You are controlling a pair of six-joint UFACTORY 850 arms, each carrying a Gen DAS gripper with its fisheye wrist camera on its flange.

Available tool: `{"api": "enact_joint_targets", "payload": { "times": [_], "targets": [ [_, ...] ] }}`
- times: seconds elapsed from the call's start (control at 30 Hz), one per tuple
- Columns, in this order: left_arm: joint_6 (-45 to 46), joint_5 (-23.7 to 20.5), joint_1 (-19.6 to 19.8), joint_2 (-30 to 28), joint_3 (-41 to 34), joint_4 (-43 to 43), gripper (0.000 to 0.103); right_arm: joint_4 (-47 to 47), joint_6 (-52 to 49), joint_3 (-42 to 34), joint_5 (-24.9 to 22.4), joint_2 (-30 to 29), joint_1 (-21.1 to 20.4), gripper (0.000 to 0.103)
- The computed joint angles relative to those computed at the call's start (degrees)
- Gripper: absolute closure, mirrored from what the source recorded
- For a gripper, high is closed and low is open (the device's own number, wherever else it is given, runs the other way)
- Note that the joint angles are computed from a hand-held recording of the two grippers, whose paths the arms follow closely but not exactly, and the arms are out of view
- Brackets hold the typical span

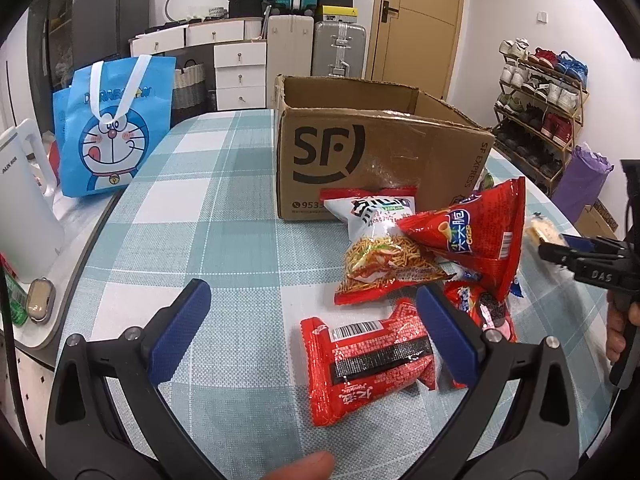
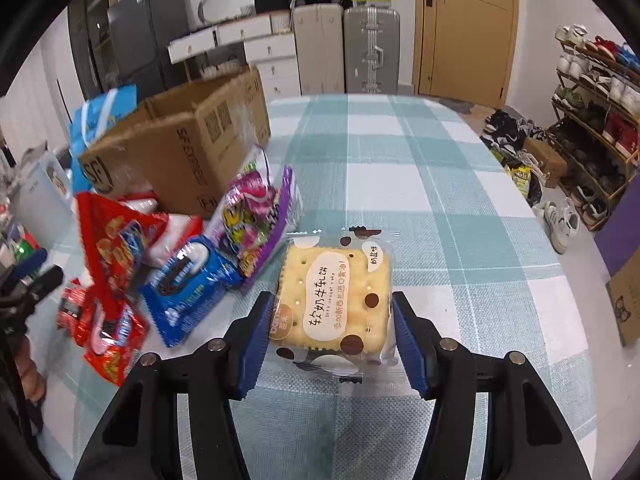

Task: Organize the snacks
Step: 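Grasp the red wafer pack with the left tool while the right lifts the cracker pack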

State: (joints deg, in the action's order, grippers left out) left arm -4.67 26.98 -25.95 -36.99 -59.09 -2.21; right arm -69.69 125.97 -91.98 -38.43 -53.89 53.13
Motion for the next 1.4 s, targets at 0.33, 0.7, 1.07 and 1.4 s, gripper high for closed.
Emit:
{"api": "enact_joint_targets", "payload": {
  "times": [0.33, 0.7, 1.07, 1.4],
  "targets": [
    [-0.5, -3.2, -0.9, 0.2, 0.7, 1.6, 0.001, -8.7, 8.3, 2.4, -1.6, 2.6, 1.2, 0.045],
    [1.4, -11.1, -1.8, -2.9, -3.9, 0.2, 0.001, -9.6, 6.3, -0.8, -0.3, 0.6, 1.8, 0.044],
    [12.0, -15.7, -2.2, -5.9, -7.5, -10.8, 0.0, -9.4, 4.6, -2.7, 1.4, -0.8, 1.8, 0.044],
    [10.3, -15.6, -1.9, -5.7, -7.2, -8.7, 0.004, -10.4, 3.7, -4.4, 2.2, -1.9, 2.1, 0.044]
  ]
}}
